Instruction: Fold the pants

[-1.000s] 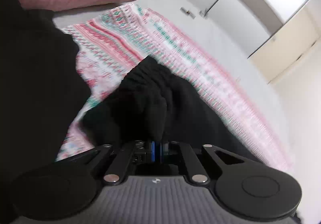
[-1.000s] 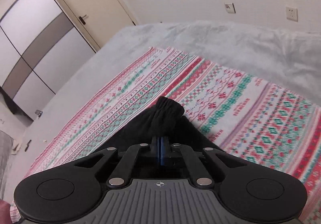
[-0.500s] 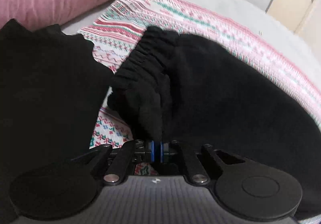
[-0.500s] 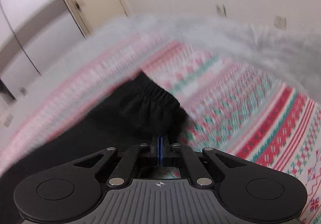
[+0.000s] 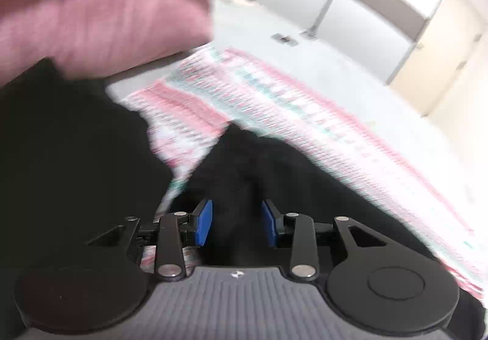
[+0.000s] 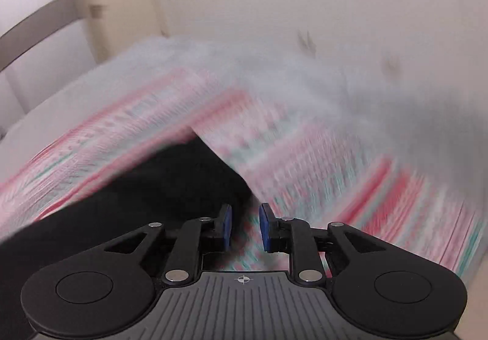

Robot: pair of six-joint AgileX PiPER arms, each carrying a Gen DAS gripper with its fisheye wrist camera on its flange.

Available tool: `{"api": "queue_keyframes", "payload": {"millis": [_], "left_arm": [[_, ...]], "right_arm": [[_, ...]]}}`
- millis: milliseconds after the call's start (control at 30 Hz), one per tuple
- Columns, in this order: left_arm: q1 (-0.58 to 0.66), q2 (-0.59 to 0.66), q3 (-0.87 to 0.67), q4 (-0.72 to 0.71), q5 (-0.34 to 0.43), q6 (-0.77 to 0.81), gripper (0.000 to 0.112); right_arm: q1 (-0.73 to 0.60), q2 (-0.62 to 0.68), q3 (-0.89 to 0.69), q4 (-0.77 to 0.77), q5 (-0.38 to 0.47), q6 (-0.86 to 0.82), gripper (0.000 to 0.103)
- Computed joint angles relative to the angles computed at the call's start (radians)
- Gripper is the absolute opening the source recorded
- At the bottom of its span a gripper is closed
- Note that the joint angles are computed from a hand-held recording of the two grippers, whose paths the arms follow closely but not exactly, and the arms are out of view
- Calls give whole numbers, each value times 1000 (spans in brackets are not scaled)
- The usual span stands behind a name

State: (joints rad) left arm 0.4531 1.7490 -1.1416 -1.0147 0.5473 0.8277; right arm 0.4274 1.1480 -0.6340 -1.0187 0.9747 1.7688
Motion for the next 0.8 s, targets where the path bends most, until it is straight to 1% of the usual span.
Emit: {"api": "queue_keyframes", "payload": {"millis": [33,67,100,133,167,200,233,267,300,333,400,467,500,567,600,633,667,700,733,767,800], "left_arm": [[-9,-6,15,-71,5,90,51],[-26,-5,19,-102,12,141,51],[-48,8,7,-93,37,151,53],[-71,34,-19,-46,55,121,64],[-107,62,-44,40,40,52,70],[-144,84,-51,140,-9,-48,70],[-167,104,-55,240,-49,-148,70],[-179,118,-66,317,-61,-236,69],[-176,132,-84,355,-41,-283,69],[-162,143,-97,353,-16,-291,68],[-135,160,-120,330,24,-290,63],[-123,144,-109,314,39,-280,62],[-127,138,-104,323,36,-278,62],[-145,147,-121,363,26,-305,62],[-152,146,-124,381,24,-320,62],[-152,147,-131,393,28,-333,62],[-158,145,-131,400,26,-351,62],[-156,138,-131,404,31,-365,62],[-153,131,-131,406,39,-370,62],[-151,122,-126,407,40,-365,62],[-146,122,-118,416,30,-357,62]], "right_arm": [[72,20,-50,-11,34,-28,24],[124,48,-103,-7,27,-68,27],[158,86,-156,10,-19,-124,27],[172,129,-202,44,-106,-201,27],[188,196,-261,100,-193,-298,31],[208,277,-319,151,-281,-394,39],[231,360,-381,208,-344,-491,42],[267,449,-451,263,-375,-591,47],[314,539,-523,296,-382,-691,49],[361,617,-589,315,-371,-791,51],[433,736,-687,320,-351,-931,51],[476,819,-758,323,-336,-1010,51],[492,851,-780,288,-330,-996,50],[518,900,-813,208,-310,-950,46],[524,921,-824,175,-305,-936,38],[524,926,-821,158,-319,-931,21],[524,932,-833,180,-330,-954,2],[535,934,-842,162,-311,-939,2],[553,921,-830,104,-298,-897,2],[570,892,-801,50,-292,-846,2],[579,860,-778,29,-294,-809,2]]}}
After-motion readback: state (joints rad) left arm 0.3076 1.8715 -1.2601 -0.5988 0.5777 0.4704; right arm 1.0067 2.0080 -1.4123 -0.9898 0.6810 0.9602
